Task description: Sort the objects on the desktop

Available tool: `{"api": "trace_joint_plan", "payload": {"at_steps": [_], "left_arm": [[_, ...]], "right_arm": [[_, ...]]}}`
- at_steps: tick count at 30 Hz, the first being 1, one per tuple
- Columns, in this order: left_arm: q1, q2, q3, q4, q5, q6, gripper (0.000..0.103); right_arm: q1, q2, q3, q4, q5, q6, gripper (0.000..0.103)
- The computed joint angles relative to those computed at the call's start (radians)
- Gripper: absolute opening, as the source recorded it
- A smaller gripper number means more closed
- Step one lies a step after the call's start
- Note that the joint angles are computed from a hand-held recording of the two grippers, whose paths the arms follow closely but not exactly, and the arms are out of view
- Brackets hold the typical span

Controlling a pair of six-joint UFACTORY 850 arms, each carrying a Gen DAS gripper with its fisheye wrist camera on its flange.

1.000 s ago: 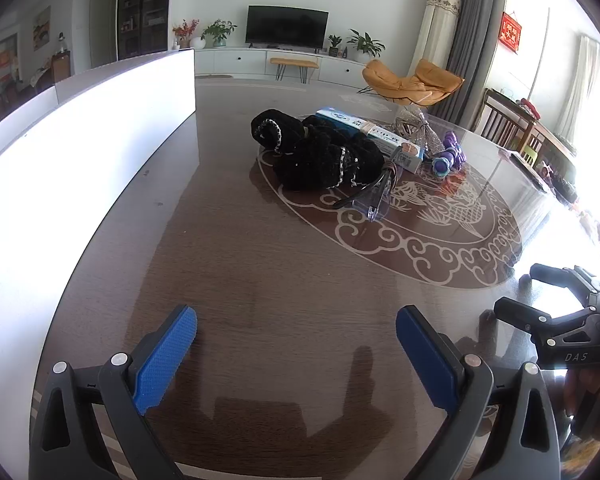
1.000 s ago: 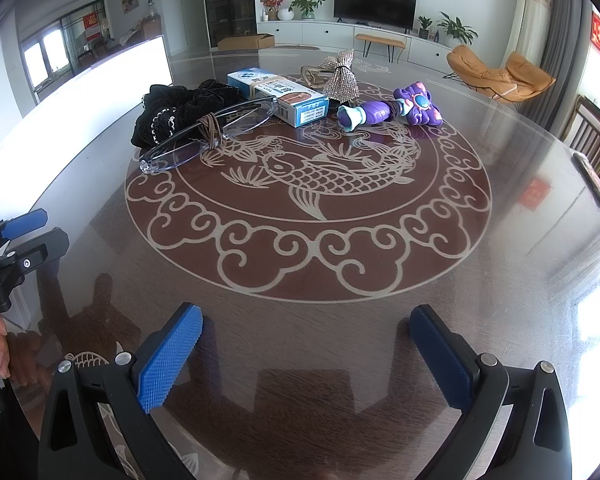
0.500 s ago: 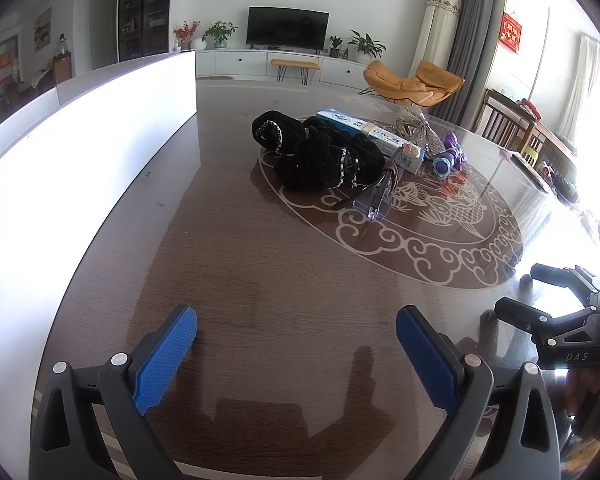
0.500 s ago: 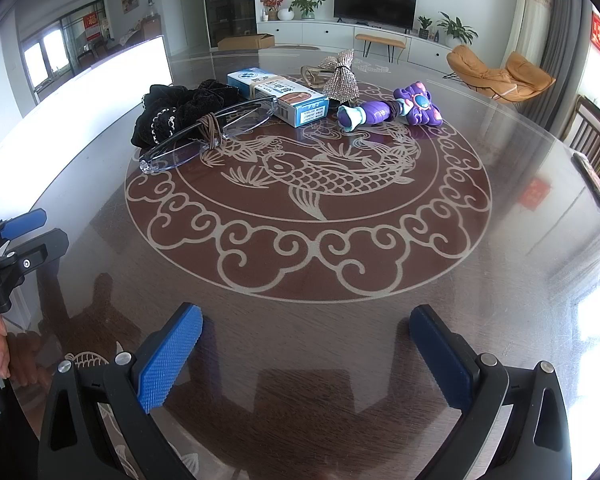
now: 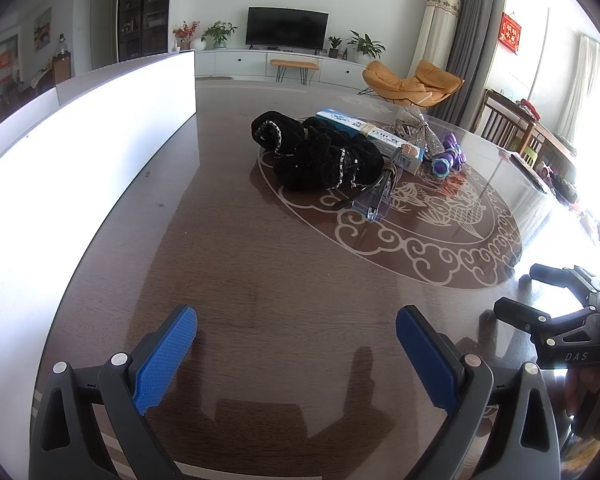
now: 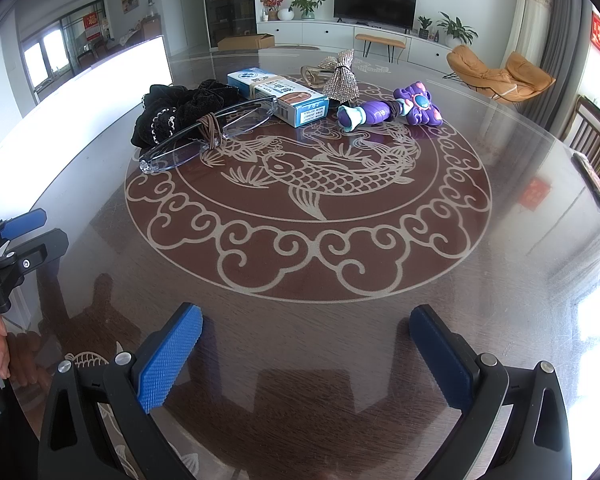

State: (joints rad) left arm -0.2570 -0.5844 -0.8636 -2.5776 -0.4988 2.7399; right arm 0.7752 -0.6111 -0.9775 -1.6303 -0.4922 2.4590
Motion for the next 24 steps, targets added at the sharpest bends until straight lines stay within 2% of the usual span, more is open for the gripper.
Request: {"api": "trace_joint_plan", "payload": {"at_steps": [24], "left_arm": [[0.0, 0.011, 0.007, -0.003, -0.007, -0.009, 0.102]], "right_arm": [[0.0, 0.001, 0.001, -0.003, 0.001, 0.002, 0.103]]}}
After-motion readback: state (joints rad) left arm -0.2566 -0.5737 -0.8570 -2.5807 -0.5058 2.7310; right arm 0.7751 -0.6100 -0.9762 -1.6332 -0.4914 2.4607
